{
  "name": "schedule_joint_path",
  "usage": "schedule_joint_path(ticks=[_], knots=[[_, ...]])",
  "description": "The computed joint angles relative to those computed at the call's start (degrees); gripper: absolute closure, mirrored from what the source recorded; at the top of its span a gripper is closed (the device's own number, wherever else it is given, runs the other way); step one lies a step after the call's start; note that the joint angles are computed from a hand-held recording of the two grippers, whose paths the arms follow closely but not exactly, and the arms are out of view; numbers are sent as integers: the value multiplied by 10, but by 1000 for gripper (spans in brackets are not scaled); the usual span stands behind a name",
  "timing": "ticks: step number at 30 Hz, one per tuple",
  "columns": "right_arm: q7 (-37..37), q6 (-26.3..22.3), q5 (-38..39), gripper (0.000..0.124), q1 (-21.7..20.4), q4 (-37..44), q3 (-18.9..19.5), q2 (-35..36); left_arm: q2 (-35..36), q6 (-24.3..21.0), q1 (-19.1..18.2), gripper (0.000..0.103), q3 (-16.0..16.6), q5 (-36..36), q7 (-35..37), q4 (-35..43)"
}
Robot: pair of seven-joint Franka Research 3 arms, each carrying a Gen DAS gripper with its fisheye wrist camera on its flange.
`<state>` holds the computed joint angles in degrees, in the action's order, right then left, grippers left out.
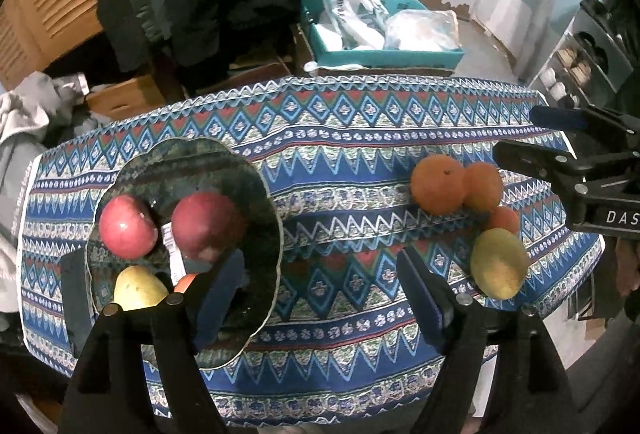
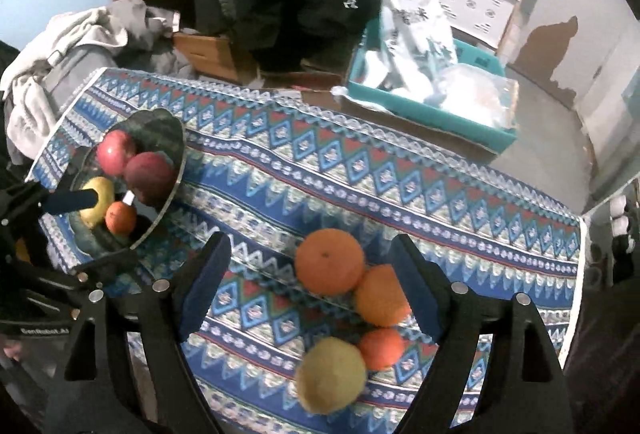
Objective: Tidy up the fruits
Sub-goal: 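Withdraw both tools from the bowl toward the remaining oranges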
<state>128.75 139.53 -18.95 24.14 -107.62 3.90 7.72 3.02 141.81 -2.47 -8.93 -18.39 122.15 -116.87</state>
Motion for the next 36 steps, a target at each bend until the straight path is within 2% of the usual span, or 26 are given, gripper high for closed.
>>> schedule_joint_path(ticks=[18,27,36], knots=[[-31,3,52,40,-47,-104,3,-53,29,2,-29,22,-21,58,-26,19],[-85,-8,99,40,-55,-109,0,-25,64,-15,-31,22,-31,86,-48,45],[-134,7,136,40,-56,-101,-9,8,89,-24,-29,22,-40,94,-47,64]])
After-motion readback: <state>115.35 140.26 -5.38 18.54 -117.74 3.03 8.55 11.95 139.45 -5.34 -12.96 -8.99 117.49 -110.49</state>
